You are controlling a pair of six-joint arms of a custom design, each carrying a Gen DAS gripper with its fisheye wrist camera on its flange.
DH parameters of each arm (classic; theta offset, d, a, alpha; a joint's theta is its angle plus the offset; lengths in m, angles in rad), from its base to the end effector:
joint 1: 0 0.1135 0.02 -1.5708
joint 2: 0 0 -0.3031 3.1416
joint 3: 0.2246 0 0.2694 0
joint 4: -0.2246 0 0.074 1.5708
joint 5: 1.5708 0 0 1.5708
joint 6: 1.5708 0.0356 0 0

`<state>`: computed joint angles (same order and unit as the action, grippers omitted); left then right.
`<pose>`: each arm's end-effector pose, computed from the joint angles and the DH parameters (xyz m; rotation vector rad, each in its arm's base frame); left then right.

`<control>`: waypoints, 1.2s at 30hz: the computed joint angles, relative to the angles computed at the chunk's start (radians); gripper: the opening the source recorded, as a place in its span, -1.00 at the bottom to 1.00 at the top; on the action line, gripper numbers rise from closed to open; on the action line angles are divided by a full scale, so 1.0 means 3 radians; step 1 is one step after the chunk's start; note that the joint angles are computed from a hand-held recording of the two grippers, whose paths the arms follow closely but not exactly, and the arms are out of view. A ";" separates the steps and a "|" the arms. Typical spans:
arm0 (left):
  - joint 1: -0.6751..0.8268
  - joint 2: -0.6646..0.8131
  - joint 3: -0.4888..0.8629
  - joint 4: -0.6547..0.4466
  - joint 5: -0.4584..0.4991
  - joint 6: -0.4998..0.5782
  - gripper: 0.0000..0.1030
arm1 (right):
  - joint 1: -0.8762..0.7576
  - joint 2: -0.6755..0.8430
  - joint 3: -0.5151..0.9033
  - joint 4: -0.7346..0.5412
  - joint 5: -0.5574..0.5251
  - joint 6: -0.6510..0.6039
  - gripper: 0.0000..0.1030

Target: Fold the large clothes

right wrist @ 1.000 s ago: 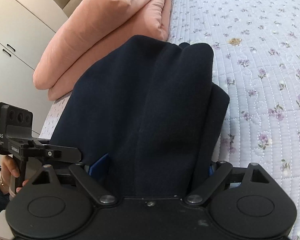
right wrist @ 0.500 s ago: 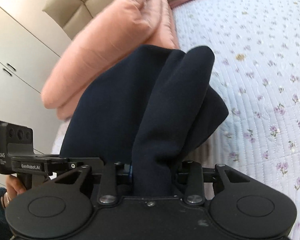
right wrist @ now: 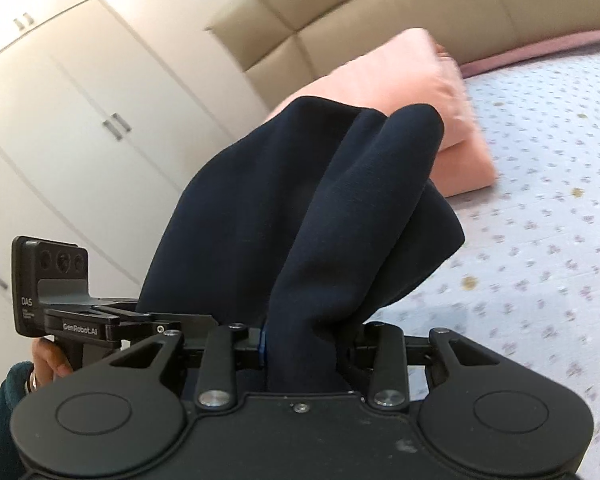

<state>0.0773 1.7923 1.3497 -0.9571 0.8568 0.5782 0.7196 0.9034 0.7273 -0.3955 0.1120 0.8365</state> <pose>0.3672 0.0015 0.2550 0.7214 2.4209 -1.0217 0.1481 0.1245 0.3055 0.1996 2.2352 0.7697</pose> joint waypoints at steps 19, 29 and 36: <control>0.0305 0.0963 -0.0565 0.0896 -0.0531 0.0266 0.47 | 0.0305 0.0599 -0.1130 0.1227 -0.0025 0.0633 -0.25; 0.0747 0.0733 -0.1155 0.1012 -0.0372 0.1053 0.92 | 0.1201 0.0840 -0.0504 -0.0303 0.1448 0.0556 0.47; 0.0631 0.0313 -0.1528 0.1273 -0.0627 0.1113 1.00 | 0.2316 0.1398 -0.0045 -0.0223 0.1752 0.0408 0.77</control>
